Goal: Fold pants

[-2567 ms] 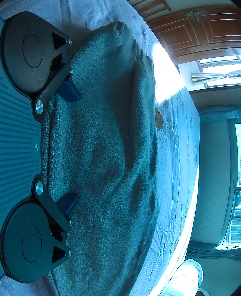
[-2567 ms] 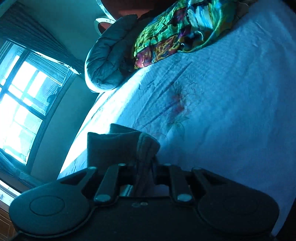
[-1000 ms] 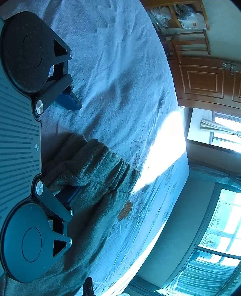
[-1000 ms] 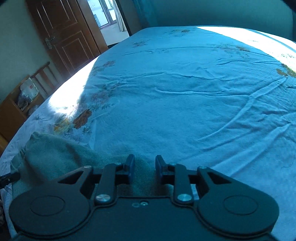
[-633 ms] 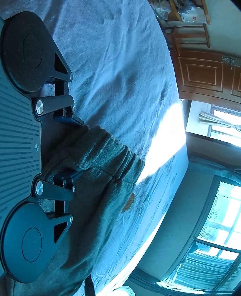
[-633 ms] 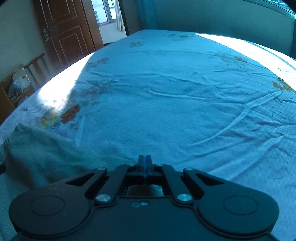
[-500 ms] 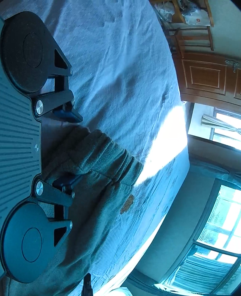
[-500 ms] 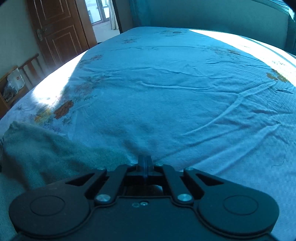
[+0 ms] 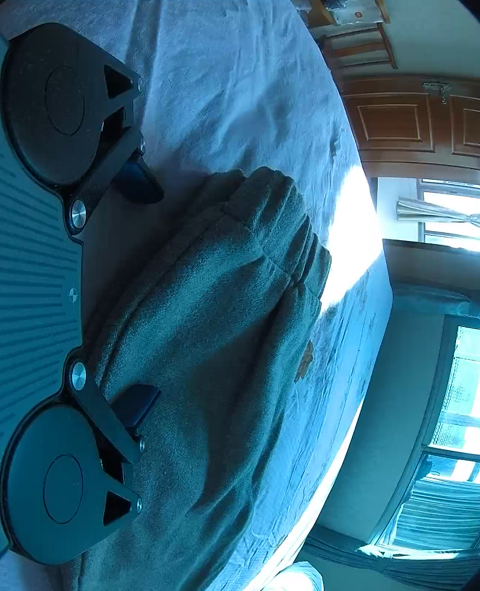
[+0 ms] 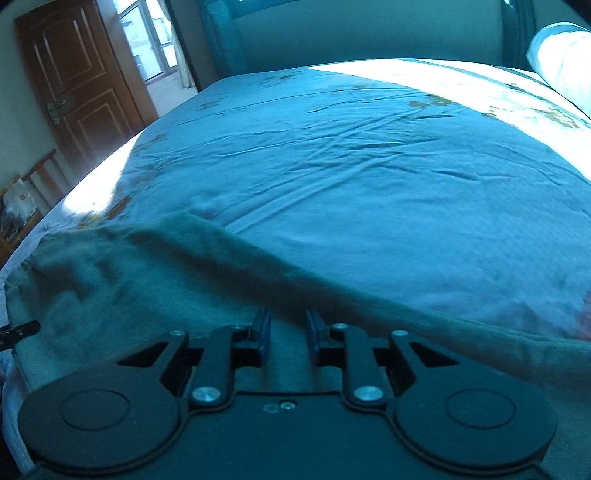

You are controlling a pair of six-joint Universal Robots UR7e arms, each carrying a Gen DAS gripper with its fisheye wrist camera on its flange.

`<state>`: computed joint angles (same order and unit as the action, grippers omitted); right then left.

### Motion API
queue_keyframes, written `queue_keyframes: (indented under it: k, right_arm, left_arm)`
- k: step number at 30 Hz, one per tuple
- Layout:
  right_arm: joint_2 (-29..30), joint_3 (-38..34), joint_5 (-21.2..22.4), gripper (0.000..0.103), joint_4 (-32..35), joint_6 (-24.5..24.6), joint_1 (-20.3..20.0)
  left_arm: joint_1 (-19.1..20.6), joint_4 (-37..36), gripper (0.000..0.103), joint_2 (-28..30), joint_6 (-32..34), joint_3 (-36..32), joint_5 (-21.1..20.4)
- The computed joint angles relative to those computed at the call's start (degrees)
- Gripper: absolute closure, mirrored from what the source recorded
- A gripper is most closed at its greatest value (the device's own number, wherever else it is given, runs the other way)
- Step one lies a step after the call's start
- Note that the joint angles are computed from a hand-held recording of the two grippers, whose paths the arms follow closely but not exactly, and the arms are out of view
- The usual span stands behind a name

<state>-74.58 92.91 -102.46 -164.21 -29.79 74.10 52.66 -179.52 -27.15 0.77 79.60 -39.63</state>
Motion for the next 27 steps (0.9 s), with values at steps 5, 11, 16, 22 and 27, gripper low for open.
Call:
queue_keyframes:
  k: [5, 11, 16, 22, 27]
  right_arm:
    - [-7.38, 4.14, -2.68, 0.091, -12.03, 5.41, -8.15]
    - [-19.97, 14.91, 11.51, 0.071, -20.06, 12.74, -17.73]
    - [-28.45, 23.94, 22.68, 0.043, -26.32, 25.7, -27.82]
    - [-34.09, 28.77, 35.97, 0.044, -24.21, 34.93, -39.14]
    - [-35.29, 29.39, 40.97, 0.051, -22.8, 36.32, -42.41]
  left_arm:
    - [-0.73, 1.57, 0.0, 0.47, 0.24, -0.74, 1.9]
    - [-3.96, -1.65, 0.0, 2.33, 5.25, -1.6, 6.35]
    - [-7.46, -3.81, 0.0, 4.31, 10.05, -1.29, 4.02]
    - [-12.08, -1.54, 0.0, 8.75, 10.26, -2.92, -2.91]
    - [-16.09, -0.46, 0.0, 13.27, 14.87, -6.12, -9.19]
